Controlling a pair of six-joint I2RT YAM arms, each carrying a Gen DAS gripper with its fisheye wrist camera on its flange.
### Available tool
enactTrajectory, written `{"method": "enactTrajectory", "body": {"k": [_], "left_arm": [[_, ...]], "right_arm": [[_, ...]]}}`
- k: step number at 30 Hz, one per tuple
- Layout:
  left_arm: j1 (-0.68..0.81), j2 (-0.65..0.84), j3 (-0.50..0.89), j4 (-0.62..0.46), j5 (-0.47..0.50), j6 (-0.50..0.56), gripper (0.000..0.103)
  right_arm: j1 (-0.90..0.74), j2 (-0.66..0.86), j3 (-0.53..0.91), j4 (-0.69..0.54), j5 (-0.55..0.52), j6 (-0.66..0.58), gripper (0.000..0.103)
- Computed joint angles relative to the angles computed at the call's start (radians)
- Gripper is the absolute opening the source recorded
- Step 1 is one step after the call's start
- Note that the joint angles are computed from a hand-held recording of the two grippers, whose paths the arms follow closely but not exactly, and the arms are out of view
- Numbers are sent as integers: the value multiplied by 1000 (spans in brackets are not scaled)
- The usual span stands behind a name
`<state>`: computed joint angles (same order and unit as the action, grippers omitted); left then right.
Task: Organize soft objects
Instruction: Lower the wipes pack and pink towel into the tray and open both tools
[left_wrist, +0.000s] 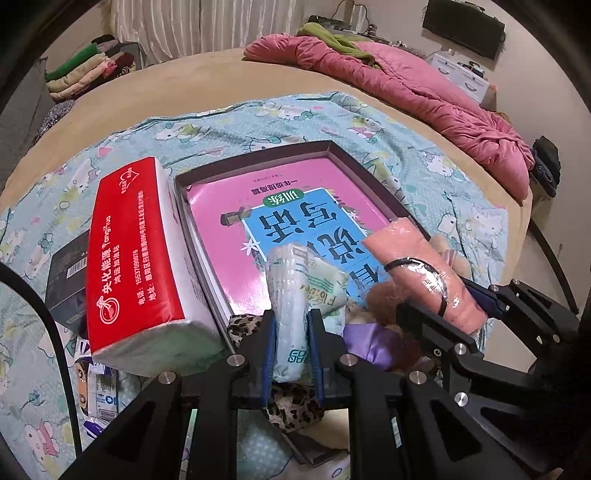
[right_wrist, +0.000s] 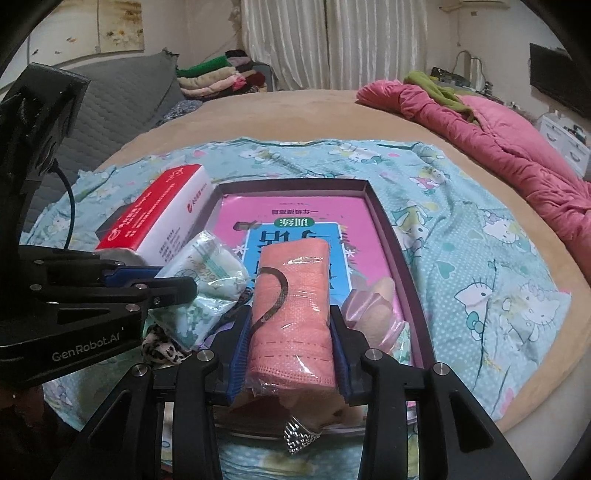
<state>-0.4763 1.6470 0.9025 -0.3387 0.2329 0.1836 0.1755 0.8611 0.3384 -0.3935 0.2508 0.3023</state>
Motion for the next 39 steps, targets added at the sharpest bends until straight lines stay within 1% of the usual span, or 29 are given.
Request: {"method": "enactTrajectory", "body": {"k": [5, 7, 13, 16, 19, 22, 26, 32, 34, 39], "left_arm": [[-1, -4, -4, 0, 0, -1, 17], [-2, -7, -7, 1, -1, -1, 17], [-1, -12, -12, -1, 0, 4, 17], [5, -14, -12, -4, 7, 6, 17], [4, -16, -14, -3, 10, 13, 17], [1, -15, -15, -4, 12, 16, 17], [1, -13, -12, -6, 13, 13, 17], [3, -8, -8, -8, 17, 13, 17], [4, -7, -8, -7, 19, 12, 17], [8, -5, -7, -8, 28, 10, 17]], "right_arm": [[-13, -42, -3, -10, 21, 12, 42], [-33, -52, -1, -13, 7, 7, 42], [-39, -73, -2, -20, 16, 6, 42], [-37, -116, -5, -32, 24, 8, 42], [-67, -147, -1, -46, -4, -2, 42], [-79, -118, 2, -42, -24, -19, 42], [-55, -62, 2, -19, -26, -18, 42], [8, 16, 0, 14, 11, -20, 42], [10, 31, -2, 24, 4, -23, 42], [31, 45, -1, 27, 25, -20, 44]]}}
